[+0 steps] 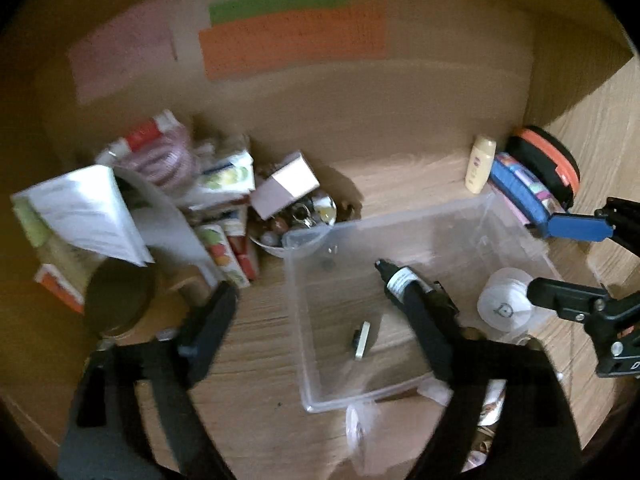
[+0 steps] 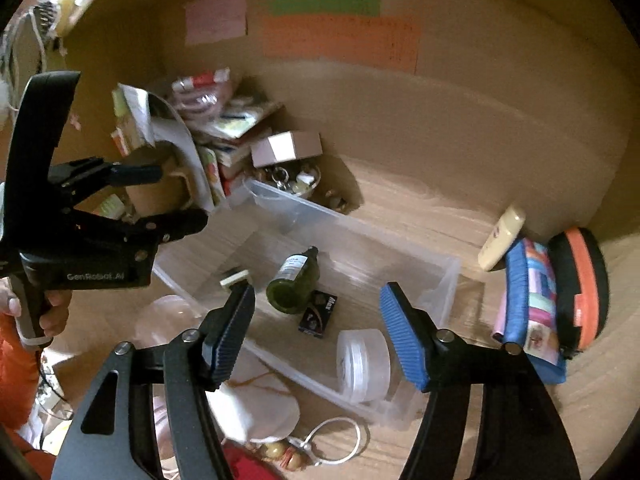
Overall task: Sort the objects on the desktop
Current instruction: 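Carry the bottle and Max box over the bin and release them inside, then move both open tools back toward the clear cup and white cloth pouch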
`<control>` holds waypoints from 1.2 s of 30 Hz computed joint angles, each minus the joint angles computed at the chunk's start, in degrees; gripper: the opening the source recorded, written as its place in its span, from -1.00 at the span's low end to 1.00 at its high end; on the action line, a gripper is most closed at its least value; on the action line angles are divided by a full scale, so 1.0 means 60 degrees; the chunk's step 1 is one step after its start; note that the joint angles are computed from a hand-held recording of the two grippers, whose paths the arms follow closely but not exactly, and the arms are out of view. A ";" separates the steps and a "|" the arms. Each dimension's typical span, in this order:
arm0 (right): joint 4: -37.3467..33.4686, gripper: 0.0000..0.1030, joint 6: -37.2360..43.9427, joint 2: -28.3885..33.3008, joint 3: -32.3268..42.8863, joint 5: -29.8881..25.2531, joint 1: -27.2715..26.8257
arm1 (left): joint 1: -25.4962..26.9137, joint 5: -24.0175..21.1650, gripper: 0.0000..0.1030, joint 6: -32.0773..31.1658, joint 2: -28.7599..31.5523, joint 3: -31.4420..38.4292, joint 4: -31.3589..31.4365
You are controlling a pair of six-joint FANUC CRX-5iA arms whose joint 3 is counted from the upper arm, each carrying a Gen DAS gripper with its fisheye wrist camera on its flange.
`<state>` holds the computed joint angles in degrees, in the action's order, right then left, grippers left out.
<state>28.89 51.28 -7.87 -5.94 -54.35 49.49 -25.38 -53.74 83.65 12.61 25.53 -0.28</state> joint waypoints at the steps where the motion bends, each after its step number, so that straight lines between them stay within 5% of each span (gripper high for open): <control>1: 0.0173 0.24 -0.0141 -0.0131 -0.0112 0.0004 0.0105 | -0.0042 0.0173 0.80 0.0083 -0.0196 -0.0172 -0.0158; 3: 0.0638 0.45 -0.0532 -0.0442 -0.0434 0.0069 0.0330 | -0.0108 0.0347 0.80 0.0211 -0.0551 -0.0433 -0.0427; 16: 0.3259 0.62 -0.2543 -0.2024 -0.2115 -0.0237 0.1765 | -0.0157 0.0931 0.94 0.0600 -0.2171 -0.1956 -0.0653; 36: 0.2035 0.63 -0.2959 -0.2546 -0.3059 -0.0425 0.2002 | 0.0050 0.0132 0.95 -0.0118 -0.1904 -0.3142 0.0467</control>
